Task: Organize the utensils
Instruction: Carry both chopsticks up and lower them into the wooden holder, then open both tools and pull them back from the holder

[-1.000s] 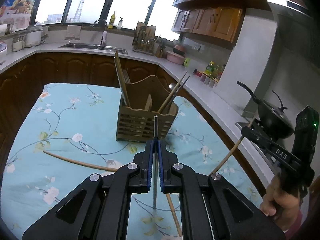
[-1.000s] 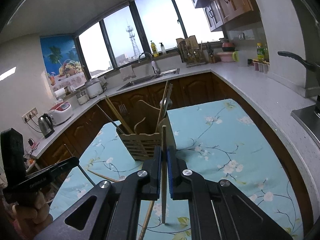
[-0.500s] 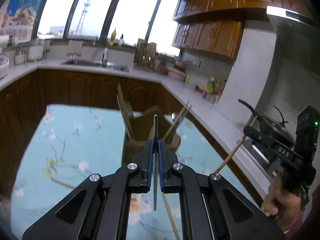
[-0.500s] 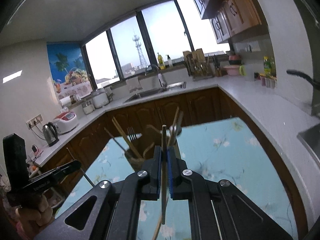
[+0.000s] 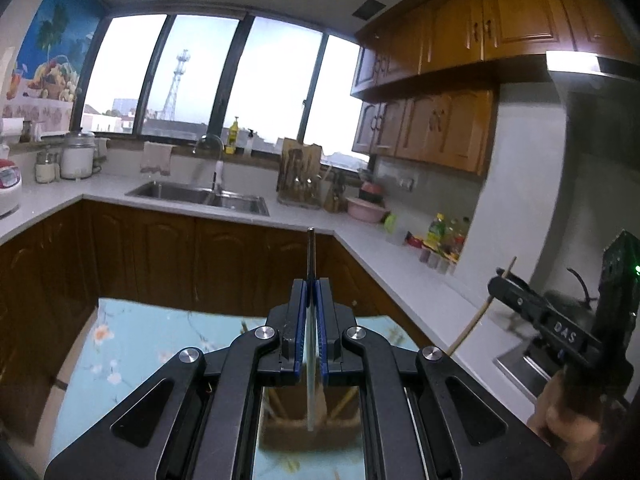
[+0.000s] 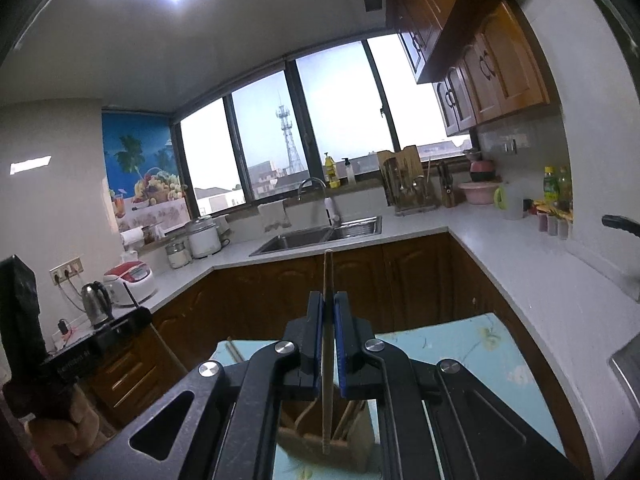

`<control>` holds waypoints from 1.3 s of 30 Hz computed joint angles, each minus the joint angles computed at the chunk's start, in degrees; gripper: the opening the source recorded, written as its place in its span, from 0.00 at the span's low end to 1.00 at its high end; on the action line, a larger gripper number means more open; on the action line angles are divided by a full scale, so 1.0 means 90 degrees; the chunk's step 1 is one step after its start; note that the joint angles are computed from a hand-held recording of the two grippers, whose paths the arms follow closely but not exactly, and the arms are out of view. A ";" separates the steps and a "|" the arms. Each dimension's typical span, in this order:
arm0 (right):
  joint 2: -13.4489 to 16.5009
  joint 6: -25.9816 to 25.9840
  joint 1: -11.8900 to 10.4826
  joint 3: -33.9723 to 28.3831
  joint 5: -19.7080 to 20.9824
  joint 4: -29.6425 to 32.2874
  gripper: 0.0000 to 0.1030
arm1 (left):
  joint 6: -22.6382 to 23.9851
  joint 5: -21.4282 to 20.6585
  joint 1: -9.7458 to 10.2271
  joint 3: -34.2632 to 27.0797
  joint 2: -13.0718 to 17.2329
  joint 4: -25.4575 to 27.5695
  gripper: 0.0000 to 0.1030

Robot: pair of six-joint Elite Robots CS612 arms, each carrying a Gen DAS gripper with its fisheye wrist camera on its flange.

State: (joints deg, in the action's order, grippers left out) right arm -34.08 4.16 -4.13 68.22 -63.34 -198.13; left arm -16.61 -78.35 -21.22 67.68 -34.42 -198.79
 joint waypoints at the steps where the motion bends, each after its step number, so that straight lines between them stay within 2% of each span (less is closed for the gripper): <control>1: 0.0063 0.0015 0.0013 -0.0121 -0.0026 0.0038 0.05 | -0.0010 0.0031 0.0006 -0.0094 0.0049 0.0036 0.04; 7: 0.0425 0.0116 0.0041 -0.0662 -0.0101 0.0306 0.06 | -0.0145 0.0226 0.0035 -0.0724 0.0506 0.0369 0.04; 15: 0.0793 0.0181 0.0074 -0.0915 -0.0266 0.0564 0.06 | -0.0421 0.0287 0.0003 -0.0902 0.0875 0.0488 0.04; 25: 0.0935 0.0028 0.0098 -0.0986 -0.0244 0.1211 0.06 | -0.0530 0.0076 0.0016 -0.0882 0.1003 0.1002 0.05; 28: 0.0959 -0.0024 0.0100 -0.1023 -0.0232 0.1444 0.06 | -0.0489 0.0105 0.0012 -0.0866 0.1015 0.0958 0.05; 37: 0.0978 -0.0052 0.0103 -0.1098 -0.0303 0.1538 0.06 | -0.0524 0.0078 0.0028 -0.0869 0.0983 0.1125 0.06; 39: 0.0970 -0.0056 0.0102 -0.1098 -0.0295 0.1575 0.09 | -0.0531 0.0049 0.0033 -0.0890 0.0981 0.1190 0.06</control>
State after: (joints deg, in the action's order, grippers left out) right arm -25.35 3.65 -3.21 58.34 -65.99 -183.95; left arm -21.39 -77.91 -20.92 59.67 -25.60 -188.08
